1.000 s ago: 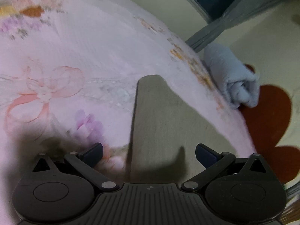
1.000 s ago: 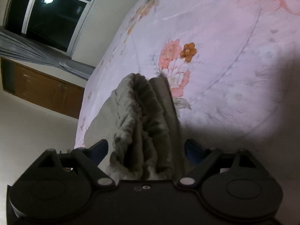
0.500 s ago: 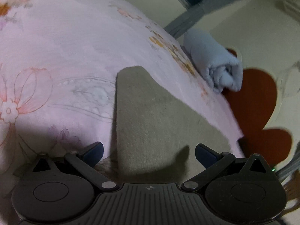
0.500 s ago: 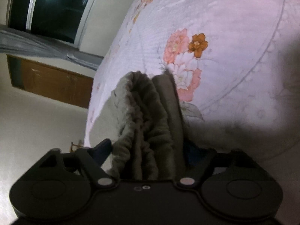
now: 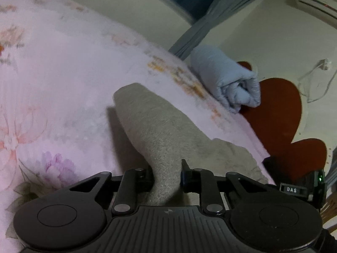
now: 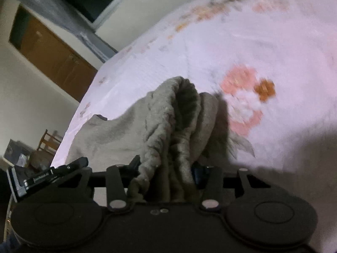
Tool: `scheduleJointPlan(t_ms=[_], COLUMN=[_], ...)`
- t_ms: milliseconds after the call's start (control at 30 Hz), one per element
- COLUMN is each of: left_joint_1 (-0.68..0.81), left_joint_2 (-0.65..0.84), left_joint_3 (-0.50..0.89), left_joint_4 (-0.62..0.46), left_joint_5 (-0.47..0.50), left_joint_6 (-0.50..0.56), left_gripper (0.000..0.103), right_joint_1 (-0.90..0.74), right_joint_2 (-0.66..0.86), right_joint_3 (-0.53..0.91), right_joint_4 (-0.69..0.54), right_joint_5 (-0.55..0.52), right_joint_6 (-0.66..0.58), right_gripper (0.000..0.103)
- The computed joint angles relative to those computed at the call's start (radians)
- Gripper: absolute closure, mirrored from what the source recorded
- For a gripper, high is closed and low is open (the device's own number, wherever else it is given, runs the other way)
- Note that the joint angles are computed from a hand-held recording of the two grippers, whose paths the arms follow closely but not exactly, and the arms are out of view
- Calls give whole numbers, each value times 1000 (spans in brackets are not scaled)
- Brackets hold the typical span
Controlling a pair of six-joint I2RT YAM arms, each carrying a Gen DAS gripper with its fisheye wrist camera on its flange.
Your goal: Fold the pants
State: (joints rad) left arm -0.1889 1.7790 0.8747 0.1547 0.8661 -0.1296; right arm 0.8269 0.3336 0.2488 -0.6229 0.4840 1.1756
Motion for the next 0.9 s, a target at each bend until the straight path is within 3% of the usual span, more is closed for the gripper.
scheduleJointPlan(t_ms=[67, 133, 267, 400, 567, 900], left_joint_1=[19, 65, 104, 128, 130, 65], left_joint_2=[-28, -36, 0, 74, 210, 516], left_joint_3=[14, 48, 175, 302, 447, 714], left_joint_4=[-17, -40, -94, -128, -150, -199], left_joint_5=[16, 56, 68, 56, 21, -78], left_joint_6=[-1, 2, -14, -38, -58, -40], left_gripper=[82, 82, 82, 82, 82, 81], right_joint_1=[-3, -89, -336, -504, -608, -748], right_joint_2=[26, 56, 223, 437, 711, 1067], right_joint_3=[48, 85, 154, 223, 300, 274], right_joint_4=[-3, 39, 216, 378, 565, 880], right_joint_5=[6, -62, -282, -452, -573, -711], right_joint_6=[-39, -137, -348, -466, -518, -505], right_gripper=[67, 67, 67, 67, 67, 67])
